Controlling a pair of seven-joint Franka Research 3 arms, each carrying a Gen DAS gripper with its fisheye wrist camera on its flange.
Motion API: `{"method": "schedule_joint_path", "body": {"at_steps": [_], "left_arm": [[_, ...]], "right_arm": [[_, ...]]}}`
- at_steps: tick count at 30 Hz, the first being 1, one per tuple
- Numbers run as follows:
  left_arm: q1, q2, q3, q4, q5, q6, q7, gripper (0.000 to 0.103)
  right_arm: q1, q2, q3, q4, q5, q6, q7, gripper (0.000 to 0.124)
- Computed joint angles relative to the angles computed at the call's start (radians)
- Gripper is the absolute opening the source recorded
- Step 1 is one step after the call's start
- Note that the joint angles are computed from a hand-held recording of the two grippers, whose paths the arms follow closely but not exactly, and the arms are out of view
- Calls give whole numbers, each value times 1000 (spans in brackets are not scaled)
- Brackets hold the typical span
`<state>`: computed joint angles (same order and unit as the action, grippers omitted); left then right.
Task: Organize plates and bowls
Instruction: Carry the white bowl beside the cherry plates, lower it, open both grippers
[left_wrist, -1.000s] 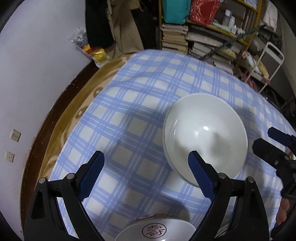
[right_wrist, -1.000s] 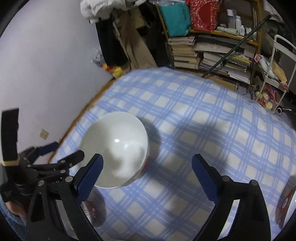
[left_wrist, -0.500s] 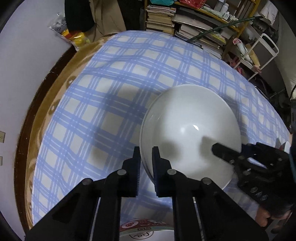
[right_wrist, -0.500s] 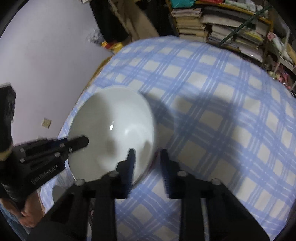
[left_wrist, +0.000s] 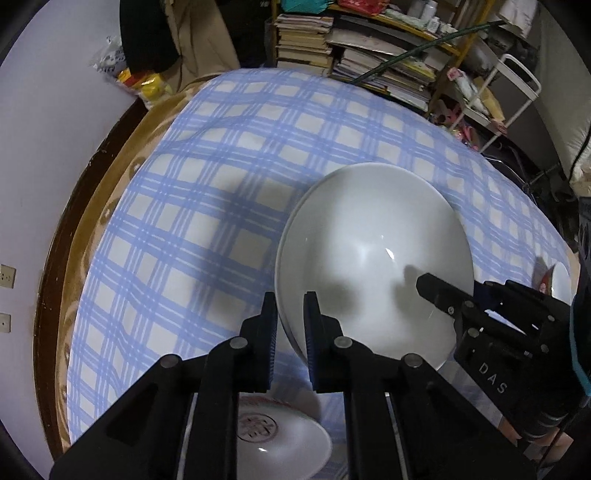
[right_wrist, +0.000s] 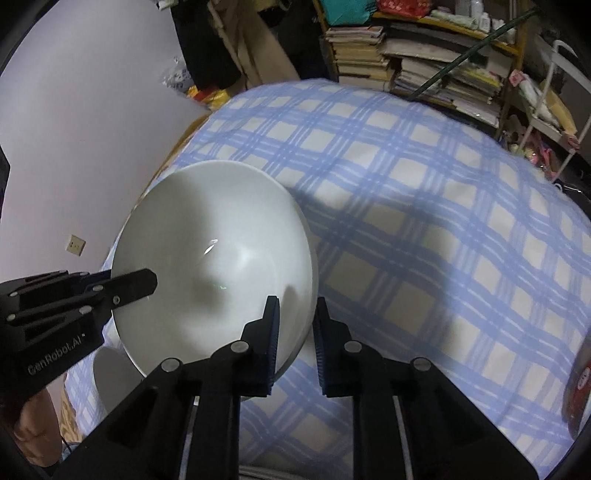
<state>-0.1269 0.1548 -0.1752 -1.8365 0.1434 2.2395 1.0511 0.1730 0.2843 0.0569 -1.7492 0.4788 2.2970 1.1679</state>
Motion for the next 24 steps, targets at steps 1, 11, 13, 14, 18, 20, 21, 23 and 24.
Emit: {"method": "schedule_joint_path", "body": {"at_steps": [1,11,13,14,18,20,21,23,24], "left_arm": [[-4,-5,-3,-2,2,1,0,13],[-38,-57,-26,-49,-25,19,-15,14],[-47,-56,-29,-54,-19,16,-23,14],[-51,-53,-30,-54,-18,10,-27,14],[-58,-51,-34,-75,-40,5,-29,14],[-60,-47,-34,-81,-42,-1,-33,14],[-62,-44,-34,-83,-42,-5,-39,14],[-62,-38,-33,-88,-43,-7,-48,14],[-60,-35,-32,-92,-50,-4,-52,14]], "right_arm": [[-4,-17,-3,-15,5,7,-2,19],[-25,-139,-26,-148,19,34,-47,19],[-27,-150,-30,-170,18,37,-56,19],[-29,-154,-32,-177,20,33,-56,19],[-31,-176,-37,-224,12,35,-64,19],[-31,-176,-38,-234,13,29,-65,19],[-33,-173,-39,-237,16,20,-67,19],[-33,-169,-38,-246,28,25,-72,19],[-32,-169,-37,-253,31,34,-75,19]]}}
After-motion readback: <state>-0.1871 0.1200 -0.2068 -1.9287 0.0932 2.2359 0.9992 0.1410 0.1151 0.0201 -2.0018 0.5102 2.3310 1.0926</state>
